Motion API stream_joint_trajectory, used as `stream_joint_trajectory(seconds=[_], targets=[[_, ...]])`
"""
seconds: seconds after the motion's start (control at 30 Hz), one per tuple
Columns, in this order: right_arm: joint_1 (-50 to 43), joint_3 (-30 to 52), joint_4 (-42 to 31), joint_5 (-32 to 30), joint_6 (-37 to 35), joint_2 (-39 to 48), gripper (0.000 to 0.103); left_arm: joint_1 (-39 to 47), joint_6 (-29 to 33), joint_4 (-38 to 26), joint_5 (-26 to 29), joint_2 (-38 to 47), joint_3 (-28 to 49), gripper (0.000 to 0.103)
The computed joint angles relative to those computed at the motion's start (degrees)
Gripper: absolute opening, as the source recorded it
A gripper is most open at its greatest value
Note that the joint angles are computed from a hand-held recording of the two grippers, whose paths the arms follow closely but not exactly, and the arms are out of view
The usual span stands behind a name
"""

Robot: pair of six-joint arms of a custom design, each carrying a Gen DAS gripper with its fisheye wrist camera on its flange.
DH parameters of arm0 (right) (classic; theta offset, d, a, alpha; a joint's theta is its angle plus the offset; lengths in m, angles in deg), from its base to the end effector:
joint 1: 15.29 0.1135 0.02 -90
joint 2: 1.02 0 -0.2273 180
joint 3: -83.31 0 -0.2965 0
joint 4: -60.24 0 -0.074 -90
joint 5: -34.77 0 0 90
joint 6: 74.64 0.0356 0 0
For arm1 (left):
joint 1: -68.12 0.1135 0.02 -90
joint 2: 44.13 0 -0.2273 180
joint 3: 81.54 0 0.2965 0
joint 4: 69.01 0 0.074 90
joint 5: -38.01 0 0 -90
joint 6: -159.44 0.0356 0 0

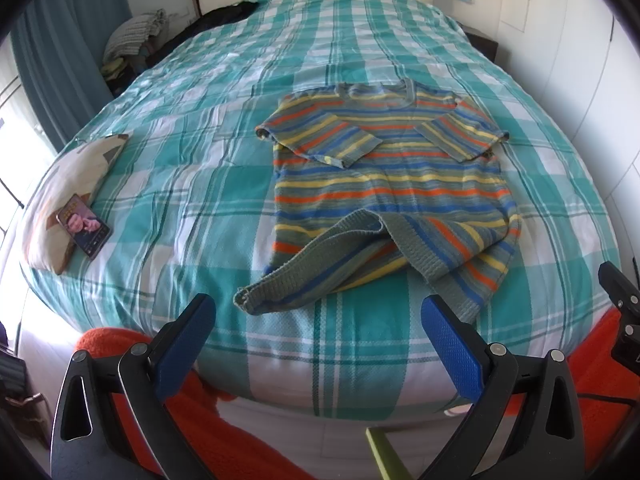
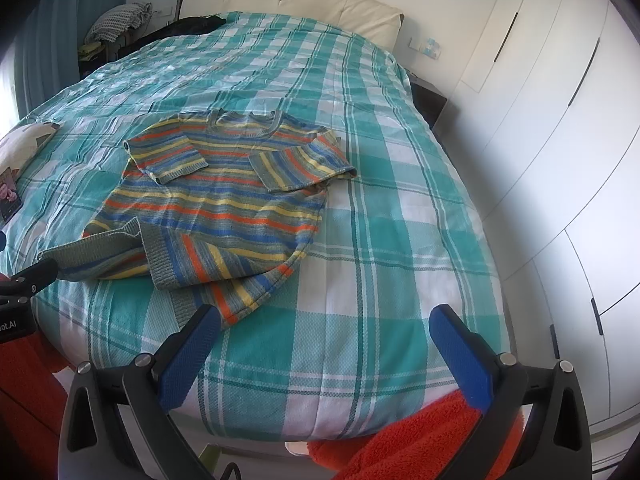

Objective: Fold small clothes

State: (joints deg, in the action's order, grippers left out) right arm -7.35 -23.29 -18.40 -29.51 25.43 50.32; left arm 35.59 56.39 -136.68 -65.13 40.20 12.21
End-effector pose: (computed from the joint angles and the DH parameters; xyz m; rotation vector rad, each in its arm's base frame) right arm 0.2113 0.0139 0.3138 0.2148 2.4625 -0.4402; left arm 0.2971 -0.1799 0.2958 0.3484 2.5226 -0.0101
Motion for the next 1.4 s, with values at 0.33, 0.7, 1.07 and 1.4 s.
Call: stream_joint_trajectory(seconds=[0.33,0.7,1.07,1.4], targets=[[-13.9,-6.28,5.33,-18.61,-4.53,-3.3,0.103,12.79,5.28,5.19,10.82,0.15,-3.97,0.103],[-26.35,-14.67,20.81,-67.55,-2.63,20.57,0.087,14.85,15.56,12.44,18.25,13.91,-2.75,0.092],[-38.12,-4.39,-3.06,-70.99,-22.1,21.75,0.005,20.4,30.66,7.05,31.38,3.32,-6.55,0.003],[-46.66,0.36,-4.7,-52.4,-31.25,29.33,0.031,24.81,26.28,2.03,30.74,4.38,-5.59,0.086]])
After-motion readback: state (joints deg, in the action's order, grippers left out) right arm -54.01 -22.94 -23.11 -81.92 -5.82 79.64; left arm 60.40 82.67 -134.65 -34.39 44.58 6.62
